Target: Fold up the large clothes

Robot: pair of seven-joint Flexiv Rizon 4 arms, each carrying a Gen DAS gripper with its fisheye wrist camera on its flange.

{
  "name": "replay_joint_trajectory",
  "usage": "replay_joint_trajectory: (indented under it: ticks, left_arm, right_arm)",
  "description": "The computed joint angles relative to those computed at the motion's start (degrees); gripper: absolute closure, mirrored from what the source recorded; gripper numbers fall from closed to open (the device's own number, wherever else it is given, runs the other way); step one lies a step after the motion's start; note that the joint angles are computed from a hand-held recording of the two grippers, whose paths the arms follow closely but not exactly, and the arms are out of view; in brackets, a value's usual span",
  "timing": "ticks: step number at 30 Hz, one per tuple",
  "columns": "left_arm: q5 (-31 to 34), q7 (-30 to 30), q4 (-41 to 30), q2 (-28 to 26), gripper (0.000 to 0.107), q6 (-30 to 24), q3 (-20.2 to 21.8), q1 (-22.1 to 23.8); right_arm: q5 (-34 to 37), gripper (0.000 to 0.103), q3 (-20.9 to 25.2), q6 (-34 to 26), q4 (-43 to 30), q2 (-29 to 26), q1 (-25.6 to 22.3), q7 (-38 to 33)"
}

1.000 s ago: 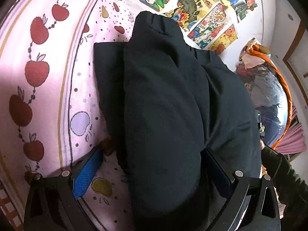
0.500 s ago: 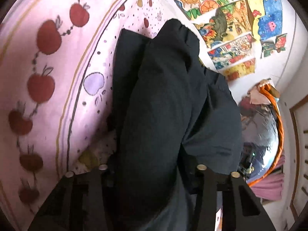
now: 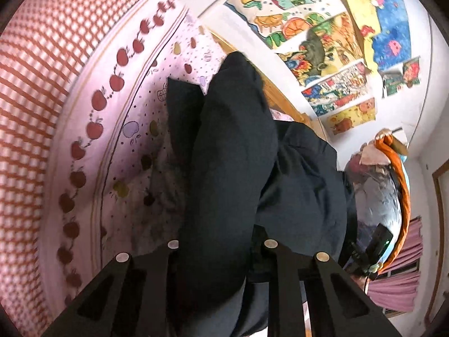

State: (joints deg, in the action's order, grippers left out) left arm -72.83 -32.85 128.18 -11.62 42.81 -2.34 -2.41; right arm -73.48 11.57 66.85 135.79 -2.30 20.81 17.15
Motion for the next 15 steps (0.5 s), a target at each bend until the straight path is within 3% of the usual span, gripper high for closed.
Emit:
replay_joint_trajectory:
  ticks: [9, 15]
  left_arm:
    - [8.94, -1.41, 5.17, 9.92, 0.086, -6.7, 4.96, 2.7]
    - [9.47, -0.45, 8.74, 10.86, 0.086, -7.52, 6.14, 3.44]
  right_arm:
    - [7.22, 0.089, 5.35, -3.41, 3.97, 9.18, 2.08, -3.81]
    - [9.85, 0.089, 7.62, -2.41, 8.47, 12.5, 2.75, -3.1]
